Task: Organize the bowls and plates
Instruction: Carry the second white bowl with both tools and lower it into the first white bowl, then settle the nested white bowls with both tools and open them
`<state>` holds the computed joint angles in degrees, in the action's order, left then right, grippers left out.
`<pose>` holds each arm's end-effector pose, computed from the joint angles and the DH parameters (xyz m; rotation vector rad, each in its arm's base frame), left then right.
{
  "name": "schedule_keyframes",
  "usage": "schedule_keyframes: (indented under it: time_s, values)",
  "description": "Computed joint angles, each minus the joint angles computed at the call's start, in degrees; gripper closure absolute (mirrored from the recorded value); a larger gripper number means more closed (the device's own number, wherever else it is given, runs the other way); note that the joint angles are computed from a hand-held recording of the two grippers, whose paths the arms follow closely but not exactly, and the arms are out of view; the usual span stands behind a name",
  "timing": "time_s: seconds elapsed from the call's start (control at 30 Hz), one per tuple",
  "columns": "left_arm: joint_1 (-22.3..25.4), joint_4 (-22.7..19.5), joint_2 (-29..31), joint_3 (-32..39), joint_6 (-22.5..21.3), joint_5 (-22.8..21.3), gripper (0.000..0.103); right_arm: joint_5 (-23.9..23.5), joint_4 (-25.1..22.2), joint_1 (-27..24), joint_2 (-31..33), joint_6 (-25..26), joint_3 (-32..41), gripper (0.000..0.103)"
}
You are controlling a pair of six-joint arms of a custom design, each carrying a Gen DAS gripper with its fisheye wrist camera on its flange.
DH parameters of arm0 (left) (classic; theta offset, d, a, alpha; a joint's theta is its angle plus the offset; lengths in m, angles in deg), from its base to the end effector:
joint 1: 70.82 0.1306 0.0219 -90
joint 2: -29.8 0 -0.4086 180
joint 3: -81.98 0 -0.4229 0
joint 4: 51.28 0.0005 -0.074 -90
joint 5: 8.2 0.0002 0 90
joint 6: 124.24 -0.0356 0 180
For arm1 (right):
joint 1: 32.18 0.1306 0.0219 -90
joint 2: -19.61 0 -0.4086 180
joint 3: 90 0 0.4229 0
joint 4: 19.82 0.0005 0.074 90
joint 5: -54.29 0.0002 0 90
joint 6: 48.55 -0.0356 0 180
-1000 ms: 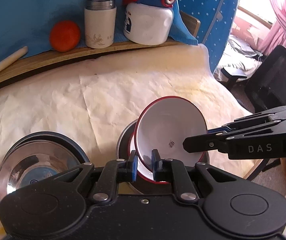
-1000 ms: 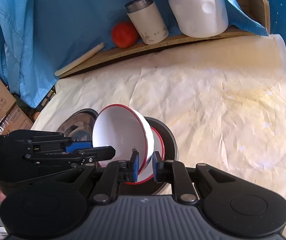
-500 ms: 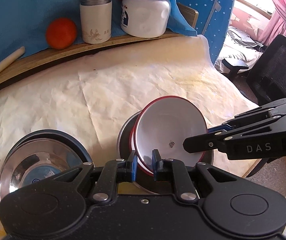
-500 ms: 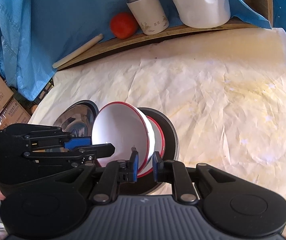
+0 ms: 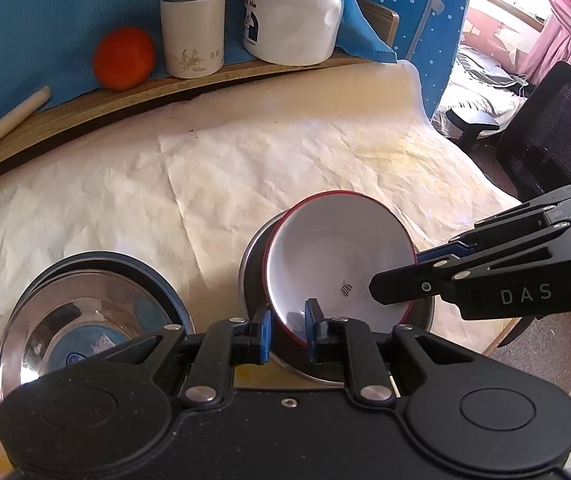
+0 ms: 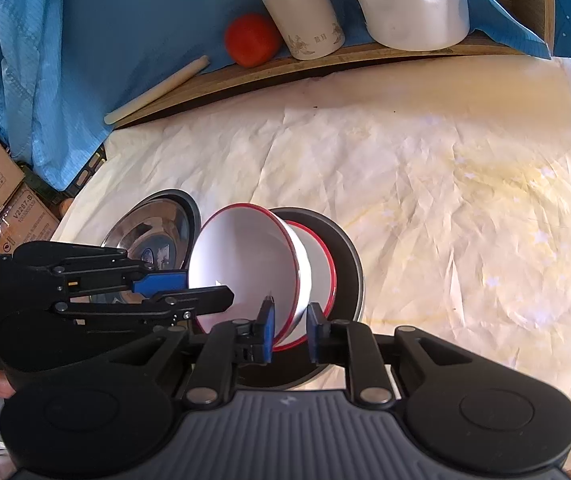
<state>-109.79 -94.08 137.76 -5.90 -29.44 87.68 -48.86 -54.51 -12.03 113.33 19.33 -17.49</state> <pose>0.4728 -0.3878 0.3103 0.8128 2.5147 -0.4024 0.4700 0.1806 0.2952 -0.0474 2.6111 0.5692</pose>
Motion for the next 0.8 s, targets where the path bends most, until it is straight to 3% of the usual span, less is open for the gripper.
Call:
schedule_keyframes:
  time_s: [0.37, 0.8]
  values:
    - [-0.17, -2.45, 0.98, 1.85, -0.66, -0.35, 0.084, 1.48, -2.67, 0.54, 0.32, 1.30, 1.36, 0.079]
    - [-0.31, -2.09, 0.96, 1.70, 0.14, -0.74, 0.084, 2.04, -2.35, 0.15, -0.14, 1.44, 0.81, 0.075]
